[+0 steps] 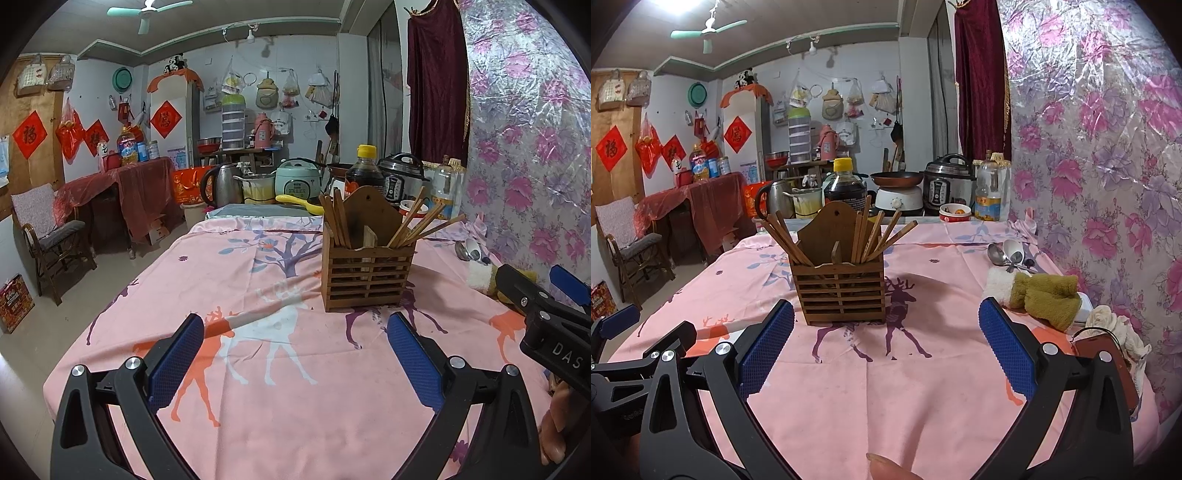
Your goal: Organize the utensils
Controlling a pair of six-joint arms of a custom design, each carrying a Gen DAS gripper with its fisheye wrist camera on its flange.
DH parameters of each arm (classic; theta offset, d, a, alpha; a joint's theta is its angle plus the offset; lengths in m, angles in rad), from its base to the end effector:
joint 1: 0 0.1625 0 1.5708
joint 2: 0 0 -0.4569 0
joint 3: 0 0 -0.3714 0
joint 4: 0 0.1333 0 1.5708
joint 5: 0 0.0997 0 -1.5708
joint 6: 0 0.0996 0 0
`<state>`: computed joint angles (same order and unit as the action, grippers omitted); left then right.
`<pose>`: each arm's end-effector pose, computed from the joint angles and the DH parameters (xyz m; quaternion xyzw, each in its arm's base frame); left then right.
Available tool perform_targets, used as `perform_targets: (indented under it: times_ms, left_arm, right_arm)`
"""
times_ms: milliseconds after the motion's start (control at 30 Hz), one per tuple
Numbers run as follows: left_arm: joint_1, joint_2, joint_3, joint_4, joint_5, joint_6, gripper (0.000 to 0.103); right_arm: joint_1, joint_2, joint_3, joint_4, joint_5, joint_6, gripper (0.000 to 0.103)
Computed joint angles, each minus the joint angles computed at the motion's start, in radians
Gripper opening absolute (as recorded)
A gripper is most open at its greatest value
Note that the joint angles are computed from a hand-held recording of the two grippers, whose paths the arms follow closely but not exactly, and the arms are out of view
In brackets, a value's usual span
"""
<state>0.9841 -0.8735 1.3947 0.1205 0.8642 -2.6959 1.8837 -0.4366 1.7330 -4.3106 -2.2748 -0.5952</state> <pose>-0.1764 -0.6230 0.2026 0.2792 0.8060 -0.4411 0.2789 0.2510 -0.5522 0.0874 0.1044 -0.7332 0.5776 0.3435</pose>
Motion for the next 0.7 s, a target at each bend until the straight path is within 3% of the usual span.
perform_targets:
  times_ms: [267, 700]
  left_arm:
    - [-0.001, -0.013, 0.034, -0.058, -0.006, 0.043, 0.097]
    - [0.001, -0.013, 0.021, -0.019, 0.008, 0.025, 0.097]
  right_arm:
    - [0.002, 0.002, -0.003, 0.000, -0.002, 0.002, 0.096]
    - [0.002, 0.002, -0.004, 0.000, 0.000, 0.002, 0.096]
